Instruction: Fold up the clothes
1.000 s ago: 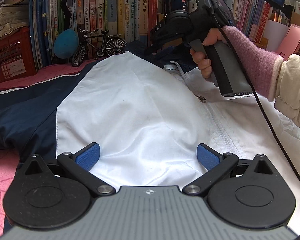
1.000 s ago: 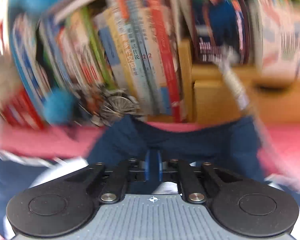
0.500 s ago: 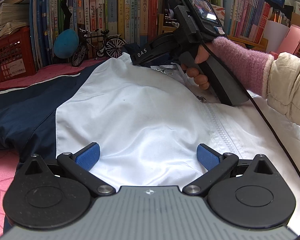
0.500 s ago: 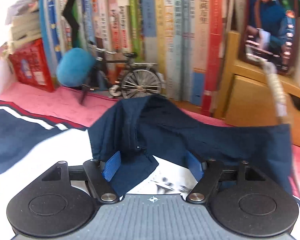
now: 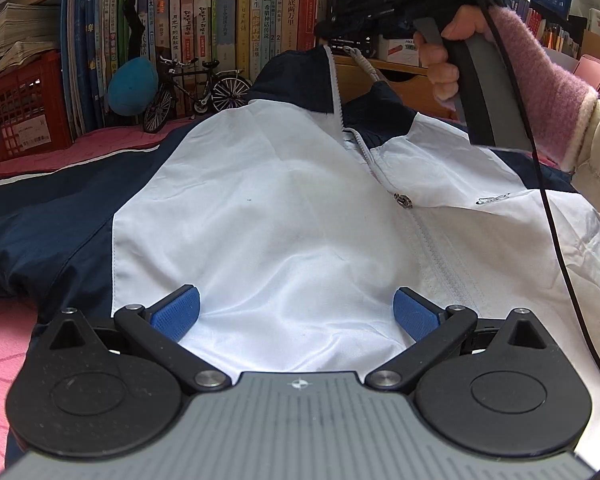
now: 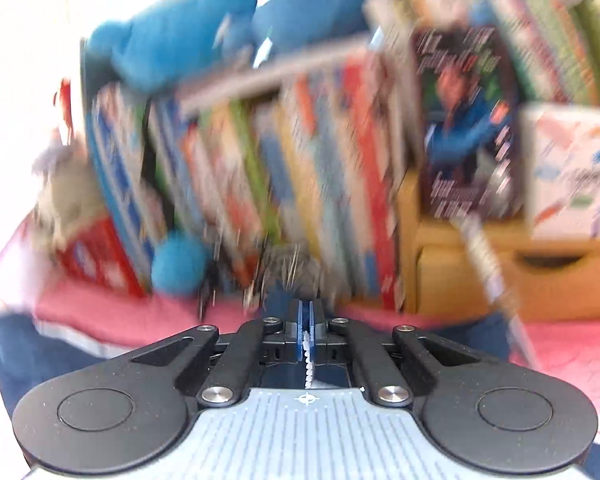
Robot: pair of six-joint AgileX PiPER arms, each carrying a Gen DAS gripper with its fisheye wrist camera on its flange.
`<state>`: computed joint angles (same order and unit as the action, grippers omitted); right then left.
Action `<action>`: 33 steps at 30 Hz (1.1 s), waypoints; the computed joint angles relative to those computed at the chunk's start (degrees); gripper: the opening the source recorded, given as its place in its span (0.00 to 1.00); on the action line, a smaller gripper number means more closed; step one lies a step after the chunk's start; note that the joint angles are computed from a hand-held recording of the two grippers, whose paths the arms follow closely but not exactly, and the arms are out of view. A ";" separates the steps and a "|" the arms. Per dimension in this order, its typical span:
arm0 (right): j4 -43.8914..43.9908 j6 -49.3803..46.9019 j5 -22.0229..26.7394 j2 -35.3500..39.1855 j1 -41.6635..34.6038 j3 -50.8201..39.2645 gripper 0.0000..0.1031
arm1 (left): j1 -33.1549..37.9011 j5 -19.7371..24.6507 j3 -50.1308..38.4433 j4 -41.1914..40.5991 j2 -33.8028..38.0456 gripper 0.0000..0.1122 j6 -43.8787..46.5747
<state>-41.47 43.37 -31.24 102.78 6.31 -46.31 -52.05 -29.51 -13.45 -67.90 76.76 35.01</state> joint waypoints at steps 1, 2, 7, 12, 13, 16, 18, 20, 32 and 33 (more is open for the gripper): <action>2.50 -1.61 -1.66 -0.86 -0.60 0.80 0.03 | 0.01 0.02 0.03 -0.04 -0.07 0.92 0.07; 4.77 -2.88 -3.12 -1.75 -1.14 1.49 0.03 | 0.04 0.05 0.07 -0.08 -0.14 0.92 0.14; 1.70 -1.95 5.81 -1.79 -1.49 -1.57 0.09 | 0.27 0.27 0.25 -0.09 -0.55 0.92 0.43; -7.44 -0.11 10.92 0.79 0.14 0.68 0.27 | 0.50 0.55 0.38 -0.60 -1.09 0.92 1.30; -11.38 3.27 9.89 1.90 0.06 0.89 0.33 | 0.47 0.54 0.29 -0.87 -1.06 0.92 1.60; -13.95 9.62 7.24 5.94 0.60 -0.41 0.55 | 0.33 0.44 0.20 -1.21 -0.95 0.92 1.87; -9.40 9.93 5.41 8.76 1.11 -1.91 0.59 | 0.29 0.41 0.13 -1.28 -0.88 0.92 1.91; -9.01 13.76 2.15 11.35 0.36 -3.64 0.63 | 0.27 0.40 0.10 -1.31 -0.85 0.92 1.92; -34.62 44.94 -9.96 23.32 -5.16 -21.87 0.69 | 0.88 0.73 0.30 0.22 -0.94 0.92 0.65; -39.09 48.28 -11.77 23.95 -5.64 -23.67 0.69 | 0.94 0.77 0.36 0.41 -1.00 0.92 0.46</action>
<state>-80.56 91.65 -43.01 126.73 0.67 -69.98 -51.11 -28.74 -13.09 -67.50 75.76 35.47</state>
